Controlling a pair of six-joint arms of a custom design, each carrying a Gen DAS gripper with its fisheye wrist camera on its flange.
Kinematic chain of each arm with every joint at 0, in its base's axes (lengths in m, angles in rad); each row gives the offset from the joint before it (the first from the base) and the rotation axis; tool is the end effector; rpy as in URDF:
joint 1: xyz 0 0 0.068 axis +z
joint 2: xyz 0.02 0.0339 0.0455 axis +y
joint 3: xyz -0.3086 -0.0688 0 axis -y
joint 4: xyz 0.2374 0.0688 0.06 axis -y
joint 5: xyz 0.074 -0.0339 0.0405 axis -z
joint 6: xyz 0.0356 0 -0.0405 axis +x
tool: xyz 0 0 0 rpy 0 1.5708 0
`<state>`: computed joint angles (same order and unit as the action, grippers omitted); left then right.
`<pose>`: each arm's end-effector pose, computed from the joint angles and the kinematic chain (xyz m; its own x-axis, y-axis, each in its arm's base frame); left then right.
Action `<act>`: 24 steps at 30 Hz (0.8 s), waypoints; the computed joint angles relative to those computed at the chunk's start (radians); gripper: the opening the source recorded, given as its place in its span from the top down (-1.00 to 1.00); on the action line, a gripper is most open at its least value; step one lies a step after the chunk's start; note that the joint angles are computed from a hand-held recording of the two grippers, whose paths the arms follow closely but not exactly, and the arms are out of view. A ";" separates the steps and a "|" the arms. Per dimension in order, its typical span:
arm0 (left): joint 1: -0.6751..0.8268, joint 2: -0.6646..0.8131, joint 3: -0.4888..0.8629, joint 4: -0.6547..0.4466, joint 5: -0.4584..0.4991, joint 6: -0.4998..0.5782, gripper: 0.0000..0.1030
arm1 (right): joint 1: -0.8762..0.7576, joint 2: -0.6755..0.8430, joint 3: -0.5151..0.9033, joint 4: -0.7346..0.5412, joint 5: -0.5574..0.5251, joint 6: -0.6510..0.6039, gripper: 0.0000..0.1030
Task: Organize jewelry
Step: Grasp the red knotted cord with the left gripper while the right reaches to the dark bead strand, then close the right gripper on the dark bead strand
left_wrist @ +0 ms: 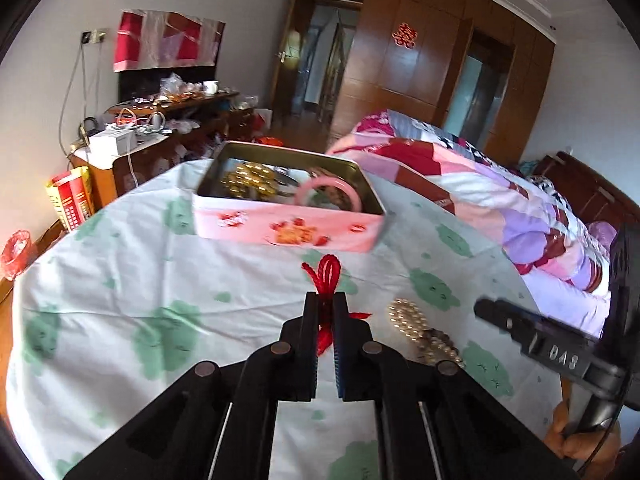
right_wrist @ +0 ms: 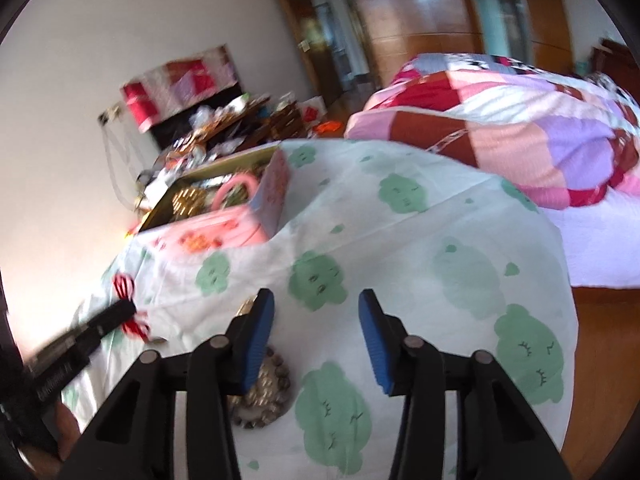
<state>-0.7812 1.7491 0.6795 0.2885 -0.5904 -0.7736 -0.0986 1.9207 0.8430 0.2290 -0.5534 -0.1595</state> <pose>0.2376 -0.2077 0.1649 -0.5702 -0.2520 -0.7819 -0.1317 0.9675 -0.2158 0.3600 -0.0168 0.1444 -0.6957 -0.0670 -0.7152 -0.3772 0.8814 0.2844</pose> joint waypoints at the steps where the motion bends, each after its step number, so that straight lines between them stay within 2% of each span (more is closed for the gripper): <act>1: 0.004 -0.017 -0.020 0.008 -0.003 -0.006 0.91 | 0.003 -0.001 0.004 -0.025 -0.007 -0.025 0.24; 5: 0.021 -0.036 -0.053 0.019 -0.001 -0.026 0.90 | 0.030 0.006 0.010 -0.104 0.014 -0.113 0.33; 12: 0.021 -0.011 -0.055 0.021 0.017 -0.039 0.90 | 0.089 0.035 0.036 -0.182 0.099 -0.179 0.41; 17: 0.019 -0.022 -0.072 0.029 0.016 -0.043 0.90 | 0.124 0.024 0.021 -0.165 0.177 -0.200 0.46; 18: 0.019 -0.024 -0.076 0.032 0.016 -0.048 0.90 | 0.123 0.023 0.020 -0.168 0.171 -0.203 0.52; 21: 0.022 -0.025 -0.076 0.025 0.020 -0.058 0.90 | 0.105 0.024 0.028 -0.188 0.109 -0.193 0.52; 24: 0.022 -0.023 -0.073 0.018 0.024 -0.061 0.90 | 0.129 0.030 0.047 -0.197 0.144 -0.187 0.52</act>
<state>-0.7592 1.7260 0.6065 0.3065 -0.5668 -0.8348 0.0305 1.9509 0.8903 0.0323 -0.4095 -0.3465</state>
